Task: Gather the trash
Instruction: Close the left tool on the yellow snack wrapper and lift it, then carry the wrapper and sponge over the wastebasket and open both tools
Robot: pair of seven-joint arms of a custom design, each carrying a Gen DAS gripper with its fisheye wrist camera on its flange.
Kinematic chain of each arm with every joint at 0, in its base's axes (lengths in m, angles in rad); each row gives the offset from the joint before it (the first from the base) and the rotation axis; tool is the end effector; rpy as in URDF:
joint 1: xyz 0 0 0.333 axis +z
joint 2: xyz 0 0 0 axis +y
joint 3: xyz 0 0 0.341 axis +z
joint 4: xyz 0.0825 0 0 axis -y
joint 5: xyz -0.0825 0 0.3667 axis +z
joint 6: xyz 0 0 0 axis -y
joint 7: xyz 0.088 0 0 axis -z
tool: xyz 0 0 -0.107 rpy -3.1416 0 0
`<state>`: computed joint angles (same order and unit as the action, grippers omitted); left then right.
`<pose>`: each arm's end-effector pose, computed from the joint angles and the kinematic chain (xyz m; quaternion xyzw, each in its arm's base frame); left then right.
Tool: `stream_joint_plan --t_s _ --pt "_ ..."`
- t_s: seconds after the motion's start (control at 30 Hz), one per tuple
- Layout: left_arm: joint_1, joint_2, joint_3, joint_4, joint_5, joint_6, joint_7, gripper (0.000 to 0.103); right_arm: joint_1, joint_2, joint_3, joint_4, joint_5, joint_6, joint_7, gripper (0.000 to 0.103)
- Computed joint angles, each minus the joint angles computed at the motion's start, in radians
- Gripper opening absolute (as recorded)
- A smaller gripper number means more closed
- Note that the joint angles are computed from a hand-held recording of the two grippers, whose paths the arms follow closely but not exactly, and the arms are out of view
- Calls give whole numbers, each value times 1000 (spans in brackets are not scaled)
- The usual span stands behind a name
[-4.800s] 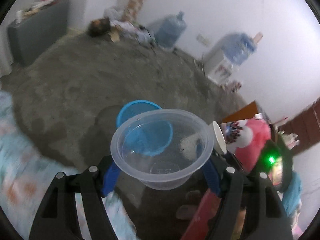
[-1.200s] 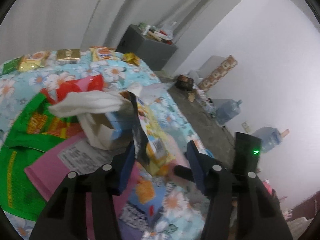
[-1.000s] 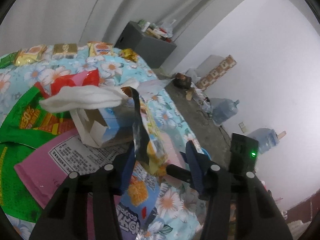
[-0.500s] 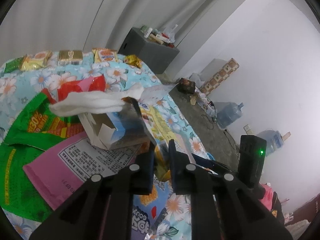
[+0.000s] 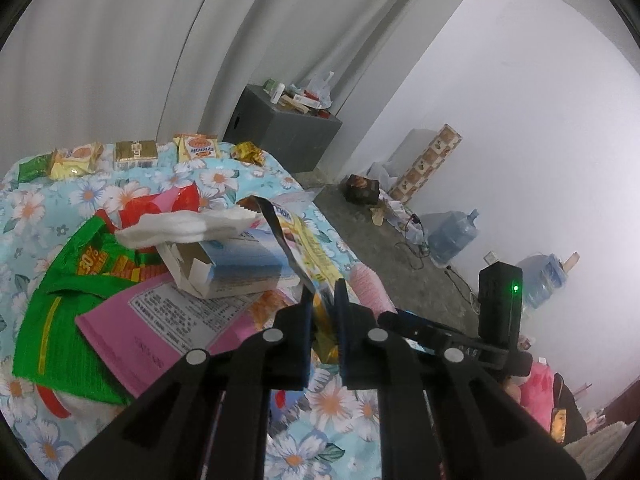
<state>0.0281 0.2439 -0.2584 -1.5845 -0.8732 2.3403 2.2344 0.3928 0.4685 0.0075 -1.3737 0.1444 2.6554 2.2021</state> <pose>0.6510 -0.1435 0.5910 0.4909 -0.7423 0.4556 0.0209 0.6846 0.2838 0.5713 -0.5324 0.7467 -0.0496 0.3955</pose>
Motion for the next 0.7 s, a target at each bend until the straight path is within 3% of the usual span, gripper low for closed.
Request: stream_joint_plan --t_s 0.4,0.7 --pt "-75 -110 13 -122 11 70 99 10 12 -157 -29 -225 -32 147 68 74" --pt "-155 -53 -23 -80 77 79 66 10 7 -357 -92 -512 -249 261 326 74"
